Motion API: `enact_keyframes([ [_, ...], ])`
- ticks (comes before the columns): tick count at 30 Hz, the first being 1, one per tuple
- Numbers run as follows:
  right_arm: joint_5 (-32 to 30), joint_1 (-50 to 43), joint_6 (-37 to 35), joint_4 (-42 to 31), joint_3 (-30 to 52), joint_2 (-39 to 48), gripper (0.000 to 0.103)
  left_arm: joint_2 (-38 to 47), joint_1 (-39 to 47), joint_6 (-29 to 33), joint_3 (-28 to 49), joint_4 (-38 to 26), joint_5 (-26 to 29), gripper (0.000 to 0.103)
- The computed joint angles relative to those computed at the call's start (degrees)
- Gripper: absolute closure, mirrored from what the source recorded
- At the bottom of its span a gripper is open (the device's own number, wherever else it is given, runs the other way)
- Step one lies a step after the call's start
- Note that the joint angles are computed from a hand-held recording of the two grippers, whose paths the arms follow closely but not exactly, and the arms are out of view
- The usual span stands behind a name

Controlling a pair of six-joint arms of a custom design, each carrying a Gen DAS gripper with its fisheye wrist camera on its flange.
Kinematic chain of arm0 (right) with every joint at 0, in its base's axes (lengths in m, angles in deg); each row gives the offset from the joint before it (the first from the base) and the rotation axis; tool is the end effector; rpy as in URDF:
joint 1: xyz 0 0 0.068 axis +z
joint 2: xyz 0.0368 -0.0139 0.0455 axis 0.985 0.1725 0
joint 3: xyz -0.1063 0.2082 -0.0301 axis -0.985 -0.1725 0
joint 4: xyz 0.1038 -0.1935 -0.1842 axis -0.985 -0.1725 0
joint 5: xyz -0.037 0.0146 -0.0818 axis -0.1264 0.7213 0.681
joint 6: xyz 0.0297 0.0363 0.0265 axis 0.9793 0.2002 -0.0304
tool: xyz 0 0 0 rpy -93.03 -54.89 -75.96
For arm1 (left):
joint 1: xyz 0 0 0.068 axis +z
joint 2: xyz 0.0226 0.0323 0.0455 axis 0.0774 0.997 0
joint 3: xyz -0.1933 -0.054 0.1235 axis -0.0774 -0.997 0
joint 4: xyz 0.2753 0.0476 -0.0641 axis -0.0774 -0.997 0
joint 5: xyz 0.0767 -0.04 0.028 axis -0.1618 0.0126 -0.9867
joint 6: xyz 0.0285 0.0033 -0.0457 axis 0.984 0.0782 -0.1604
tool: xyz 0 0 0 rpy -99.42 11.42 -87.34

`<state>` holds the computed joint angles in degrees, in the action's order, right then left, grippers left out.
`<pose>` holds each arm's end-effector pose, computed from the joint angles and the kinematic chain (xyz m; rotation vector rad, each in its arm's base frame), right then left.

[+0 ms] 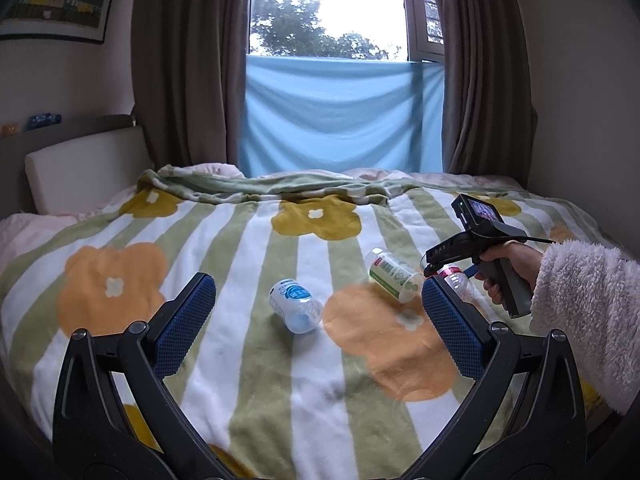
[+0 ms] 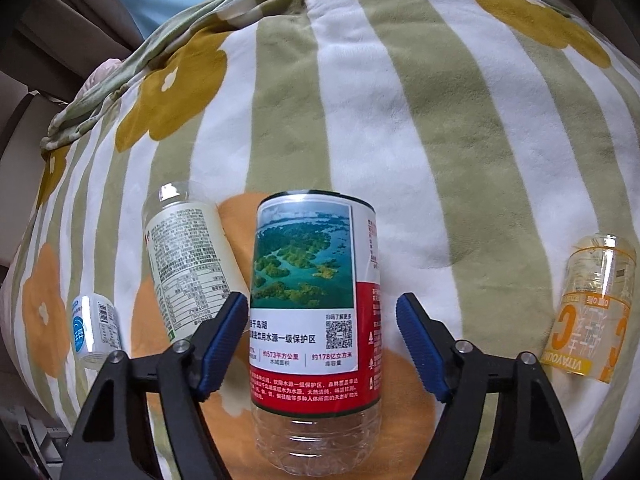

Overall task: Flip cup upside down
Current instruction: 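Lower the right gripper onto the red-labelled water bottle and close it, then lift the bottle with the right gripper and carry it toward the left gripper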

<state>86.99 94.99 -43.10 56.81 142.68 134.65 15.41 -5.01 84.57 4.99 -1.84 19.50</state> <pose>0.4142 0.1108 0.0387 0.5804 2.7330 0.2590 0.2230 -0.0438 0.1305 0.3614 1.9146 -0.2356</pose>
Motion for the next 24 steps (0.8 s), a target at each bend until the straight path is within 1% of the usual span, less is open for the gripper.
enact_keyframes([
  [1,0.0,0.1,-0.1,-0.2,0.1,0.2,0.039,-0.5,0.3,0.0,-0.1,-0.4,0.3,0.0],
  [2,-0.4,-0.1,-0.4,0.2,0.0,0.4,0.046,-1.3,0.3,-0.1,-0.4,-0.8,0.3,0.0],
  [3,-0.8,-0.1,-0.4,0.7,-0.3,0.3,0.048,-2.0,0.6,0.0,-0.6,-1.3,0.6,0.0],
  [5,0.8,0.3,-0.3,-0.2,0.3,0.3,0.048,-4.1,1.1,0.1,-1.1,-2.8,1.0,0.0],
  [8,2.2,1.2,-1.2,-1.1,-1.0,-2.2,0.048,-7.4,2.1,0.2,-1.9,-4.7,2.0,0.0],
  [14,6.2,6.3,-5.1,-2.8,-9.5,-15.1,0.048,-13.7,4.5,0.8,-4.0,-8.2,4.6,0.0],
  [16,7.5,9.2,-7.1,-4.0,-12.7,-20.0,0.048,-16.7,5.8,1.0,-5.0,-10.3,5.9,0.0],
  [19,9.1,14.6,-9.4,-5.9,-15.7,-24.5,0.048,-22.3,7.8,1.3,-6.4,-14.8,8.0,0.0],
  [22,9.1,19.4,-10.7,-6.8,-16.9,-25.2,0.048,-26.6,9.7,1.9,-7.3,-18.4,9.6,0.0],
  [24,8.2,22.4,-11.1,-6.9,-16.8,-23.7,0.048,-30.0,10.9,2.4,-8.1,-20.9,10.5,0.0],
])
